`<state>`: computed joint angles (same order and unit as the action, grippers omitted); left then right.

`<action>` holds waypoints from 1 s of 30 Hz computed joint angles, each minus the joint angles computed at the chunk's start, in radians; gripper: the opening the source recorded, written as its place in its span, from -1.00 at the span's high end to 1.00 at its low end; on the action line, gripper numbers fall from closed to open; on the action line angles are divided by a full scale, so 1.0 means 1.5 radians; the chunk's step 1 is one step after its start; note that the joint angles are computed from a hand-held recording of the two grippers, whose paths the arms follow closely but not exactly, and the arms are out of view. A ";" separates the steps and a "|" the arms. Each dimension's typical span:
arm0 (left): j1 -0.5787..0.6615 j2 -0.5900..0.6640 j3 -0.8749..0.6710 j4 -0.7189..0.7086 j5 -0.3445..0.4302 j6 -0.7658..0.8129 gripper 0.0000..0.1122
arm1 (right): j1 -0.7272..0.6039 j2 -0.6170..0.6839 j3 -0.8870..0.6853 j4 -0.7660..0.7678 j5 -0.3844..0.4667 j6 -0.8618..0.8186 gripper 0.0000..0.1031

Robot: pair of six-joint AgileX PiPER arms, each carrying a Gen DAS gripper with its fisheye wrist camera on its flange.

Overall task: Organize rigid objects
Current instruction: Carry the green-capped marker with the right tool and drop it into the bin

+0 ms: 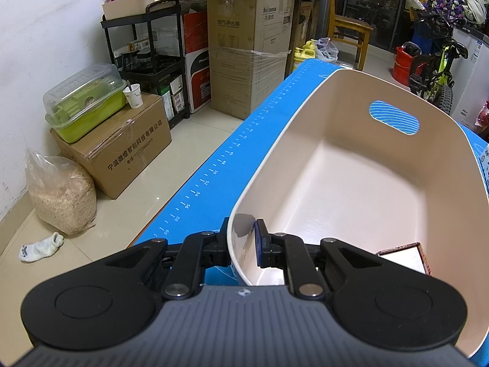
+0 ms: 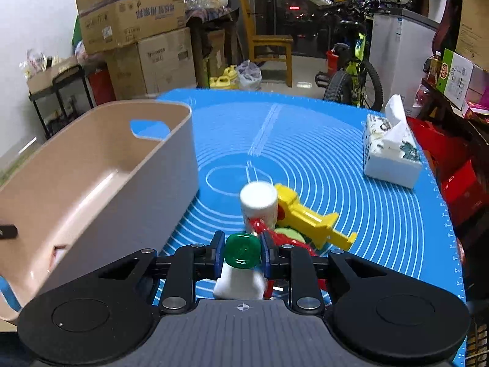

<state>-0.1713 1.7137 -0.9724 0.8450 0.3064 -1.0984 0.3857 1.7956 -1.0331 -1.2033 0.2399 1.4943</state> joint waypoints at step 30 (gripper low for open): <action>-0.006 0.002 0.001 0.008 0.002 -0.016 0.71 | 0.109 -0.036 -0.084 -0.170 0.017 0.173 0.36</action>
<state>-0.1800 1.7166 -0.9713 0.8577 0.3100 -1.1220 0.5499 1.7411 -1.1584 -1.4580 0.2655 1.7541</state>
